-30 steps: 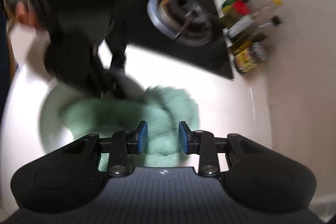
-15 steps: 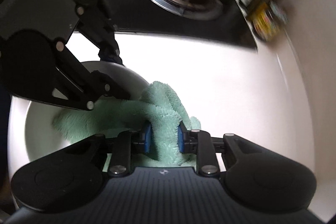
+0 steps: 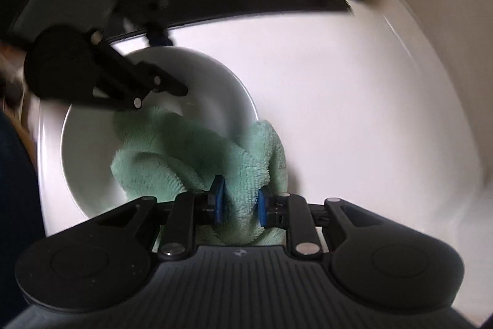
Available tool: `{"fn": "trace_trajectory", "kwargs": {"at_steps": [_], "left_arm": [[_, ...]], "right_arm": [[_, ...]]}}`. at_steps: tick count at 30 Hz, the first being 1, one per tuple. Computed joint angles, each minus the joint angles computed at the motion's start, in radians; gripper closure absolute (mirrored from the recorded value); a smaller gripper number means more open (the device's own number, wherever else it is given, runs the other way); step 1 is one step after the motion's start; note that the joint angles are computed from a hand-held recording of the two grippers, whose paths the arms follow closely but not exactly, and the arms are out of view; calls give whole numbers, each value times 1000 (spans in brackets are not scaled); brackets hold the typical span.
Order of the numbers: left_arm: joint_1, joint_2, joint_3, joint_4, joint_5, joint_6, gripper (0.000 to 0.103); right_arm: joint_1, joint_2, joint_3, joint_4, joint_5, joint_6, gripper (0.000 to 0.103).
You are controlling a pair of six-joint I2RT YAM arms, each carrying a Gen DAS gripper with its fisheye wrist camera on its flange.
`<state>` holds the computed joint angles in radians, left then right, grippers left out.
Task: Clean bowl
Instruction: 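Lift the cloth and rub it along the bowl wall with the right gripper while the left holds the rim, then wipe the bowl interior with the cloth in the right gripper while the left tilts the bowl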
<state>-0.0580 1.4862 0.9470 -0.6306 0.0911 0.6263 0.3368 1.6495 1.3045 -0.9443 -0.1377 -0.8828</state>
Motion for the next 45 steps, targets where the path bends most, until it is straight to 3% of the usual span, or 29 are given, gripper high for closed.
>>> {"fn": "trace_trajectory", "kwargs": {"at_steps": [3,7,10,13,20,25,26,28,29,33,35,36,38,45], "left_arm": [[17,79,107,-66,23,49,78],[14,163,206,-124,17,14,77],[19,154,188,-94,22,-40,76],[46,132,153,-62,56,-106,73],[76,74,70,27,87,-273,65],[61,41,31,62,45,-410,61],[52,28,19,67,26,-440,61],[43,8,3,61,-5,-435,64],[40,0,-3,56,-20,-421,68],[65,9,26,-15,0,-268,86],[79,38,70,-65,27,-191,87],[84,55,95,-91,40,-156,87],[79,87,143,-114,46,-87,87],[33,263,333,-189,24,19,83]], "right_arm": [[1,18,14,17,-55,-84,84],[10,39,27,31,-57,-142,84],[4,56,44,23,-64,-139,84],[1,65,72,-4,-61,-55,84],[29,-27,-26,13,21,473,85],[52,-196,-185,20,10,967,83],[59,-219,-212,38,15,1029,83],[73,-220,-218,52,37,1030,84],[77,-210,-209,51,45,996,85],[55,-124,-141,65,69,645,85],[42,-88,-101,54,78,548,85],[36,-47,-58,47,79,417,85],[29,2,-9,42,62,273,85],[34,116,120,13,27,-130,83]]}}
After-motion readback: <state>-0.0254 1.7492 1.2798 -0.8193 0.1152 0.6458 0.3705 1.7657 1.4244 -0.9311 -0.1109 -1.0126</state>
